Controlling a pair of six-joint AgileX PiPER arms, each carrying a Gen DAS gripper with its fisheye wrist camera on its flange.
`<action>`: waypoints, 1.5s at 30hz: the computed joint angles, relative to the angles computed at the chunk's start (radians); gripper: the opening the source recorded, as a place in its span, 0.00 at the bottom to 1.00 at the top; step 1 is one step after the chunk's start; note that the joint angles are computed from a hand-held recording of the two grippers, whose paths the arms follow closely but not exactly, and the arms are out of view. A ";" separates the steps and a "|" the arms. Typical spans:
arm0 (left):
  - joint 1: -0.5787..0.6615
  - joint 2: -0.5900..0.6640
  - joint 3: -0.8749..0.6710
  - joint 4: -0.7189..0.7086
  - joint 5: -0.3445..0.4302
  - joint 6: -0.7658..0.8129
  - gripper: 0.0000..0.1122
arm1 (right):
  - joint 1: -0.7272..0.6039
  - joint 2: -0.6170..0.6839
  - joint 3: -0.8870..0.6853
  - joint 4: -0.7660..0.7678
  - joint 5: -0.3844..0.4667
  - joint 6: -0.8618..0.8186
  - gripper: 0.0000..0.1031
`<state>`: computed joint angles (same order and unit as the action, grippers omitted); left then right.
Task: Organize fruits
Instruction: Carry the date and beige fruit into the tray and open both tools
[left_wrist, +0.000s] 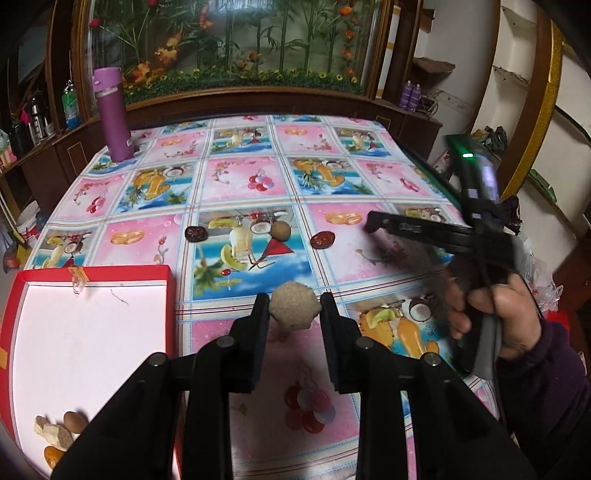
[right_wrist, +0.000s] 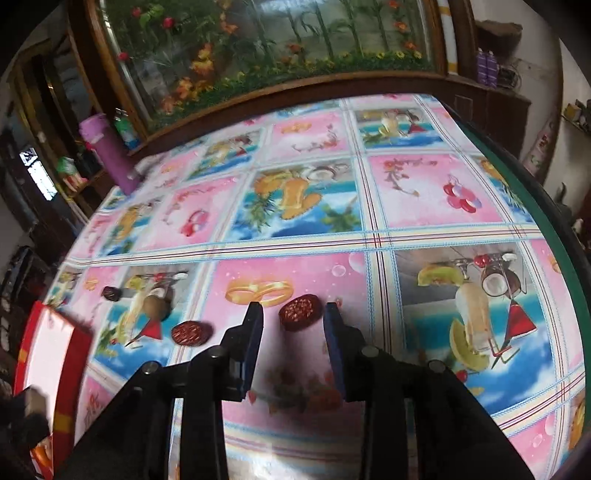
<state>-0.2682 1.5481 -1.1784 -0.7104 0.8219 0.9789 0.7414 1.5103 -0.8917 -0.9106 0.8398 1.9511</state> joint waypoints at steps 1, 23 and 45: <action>0.007 -0.004 0.001 -0.008 0.006 0.008 0.26 | -0.008 0.011 -0.009 0.015 -0.001 -0.014 0.32; 0.426 -0.131 0.103 -0.107 0.210 0.213 0.26 | 0.337 0.180 -0.354 -0.065 0.006 -0.057 0.23; 0.658 0.085 -0.018 -0.066 0.109 0.304 0.26 | 0.354 0.728 -1.089 0.312 -0.017 -0.614 0.25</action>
